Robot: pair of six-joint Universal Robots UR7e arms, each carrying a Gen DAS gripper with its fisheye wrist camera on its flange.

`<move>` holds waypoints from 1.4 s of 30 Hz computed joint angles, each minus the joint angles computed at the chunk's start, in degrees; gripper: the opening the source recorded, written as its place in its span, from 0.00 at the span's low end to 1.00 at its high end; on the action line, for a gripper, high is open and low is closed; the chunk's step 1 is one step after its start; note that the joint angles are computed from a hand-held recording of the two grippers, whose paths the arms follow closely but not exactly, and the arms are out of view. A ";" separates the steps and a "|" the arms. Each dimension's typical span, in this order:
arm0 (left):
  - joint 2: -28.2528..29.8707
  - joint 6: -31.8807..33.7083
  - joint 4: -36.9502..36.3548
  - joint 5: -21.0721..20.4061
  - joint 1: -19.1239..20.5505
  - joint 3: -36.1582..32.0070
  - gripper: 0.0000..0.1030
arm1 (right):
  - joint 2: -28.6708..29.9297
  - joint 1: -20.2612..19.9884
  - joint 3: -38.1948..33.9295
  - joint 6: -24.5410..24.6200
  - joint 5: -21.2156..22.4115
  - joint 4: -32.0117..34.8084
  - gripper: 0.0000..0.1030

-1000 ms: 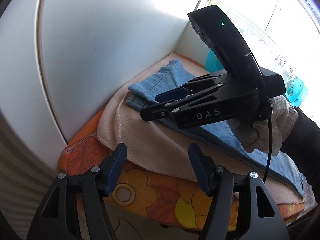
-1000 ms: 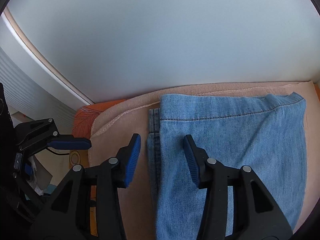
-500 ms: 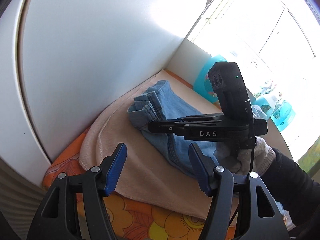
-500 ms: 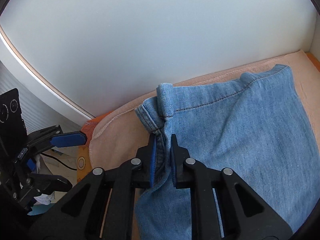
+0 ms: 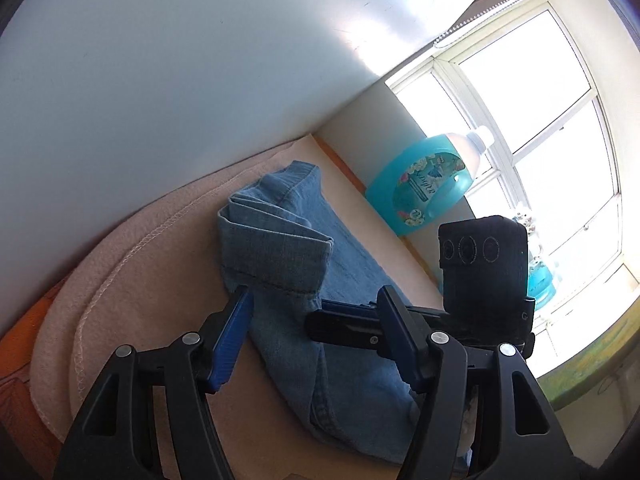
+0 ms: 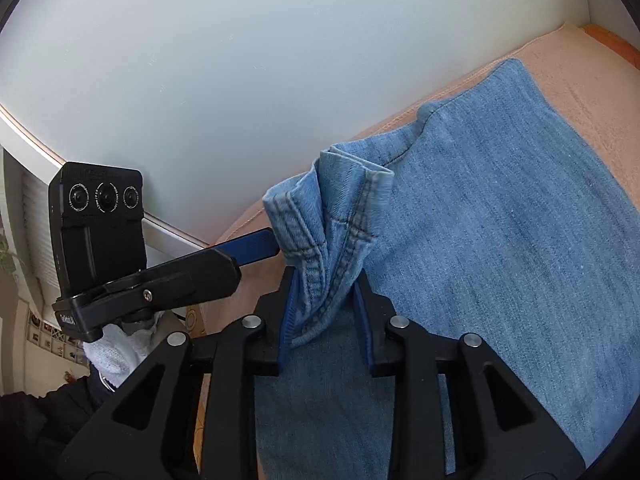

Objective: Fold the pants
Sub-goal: 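Grasp the folded hem edge with the right tool while the left tool holds the fold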

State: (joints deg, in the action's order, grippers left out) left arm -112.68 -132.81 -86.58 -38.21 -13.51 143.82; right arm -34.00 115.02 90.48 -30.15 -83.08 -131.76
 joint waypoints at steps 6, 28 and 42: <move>0.42 6.06 -5.50 -0.08 4.54 0.32 0.62 | -3.51 -2.91 1.10 0.40 -0.89 0.40 0.34; 21.10 29.64 4.06 -7.52 17.37 -12.68 0.48 | 2.94 -3.63 -11.38 15.22 -1.24 -1.85 0.54; 7.21 19.76 1.96 -5.92 9.88 -4.67 0.23 | 10.60 -1.68 -17.86 21.05 2.38 8.84 0.56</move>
State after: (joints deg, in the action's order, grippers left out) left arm -105.47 -113.05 -84.61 -44.13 -3.63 139.15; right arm -23.41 113.34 72.62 -9.10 -80.70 -122.92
